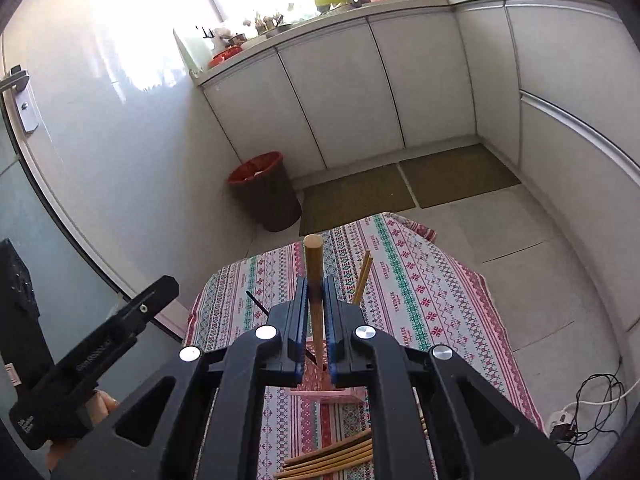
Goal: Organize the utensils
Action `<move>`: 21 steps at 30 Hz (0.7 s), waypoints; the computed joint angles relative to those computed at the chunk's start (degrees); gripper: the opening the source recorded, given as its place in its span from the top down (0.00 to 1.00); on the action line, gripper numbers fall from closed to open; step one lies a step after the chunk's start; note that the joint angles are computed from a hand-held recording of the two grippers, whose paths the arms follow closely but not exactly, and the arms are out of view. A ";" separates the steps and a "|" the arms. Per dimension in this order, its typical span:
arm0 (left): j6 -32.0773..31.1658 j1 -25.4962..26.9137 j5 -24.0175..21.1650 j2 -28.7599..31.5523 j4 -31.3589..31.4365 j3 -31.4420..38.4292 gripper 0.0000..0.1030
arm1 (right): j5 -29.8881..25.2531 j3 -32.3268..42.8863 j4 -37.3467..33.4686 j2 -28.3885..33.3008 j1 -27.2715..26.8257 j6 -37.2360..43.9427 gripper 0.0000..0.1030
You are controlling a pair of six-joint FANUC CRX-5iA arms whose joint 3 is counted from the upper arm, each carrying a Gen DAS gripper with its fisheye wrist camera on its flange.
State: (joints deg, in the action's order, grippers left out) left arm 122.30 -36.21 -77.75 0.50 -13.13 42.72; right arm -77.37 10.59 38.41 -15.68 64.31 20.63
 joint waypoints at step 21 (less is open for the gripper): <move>-3.20 -2.28 -11.54 3.02 -1.38 3.11 0.10 | -4.94 -6.93 5.95 -3.29 2.90 -1.31 0.07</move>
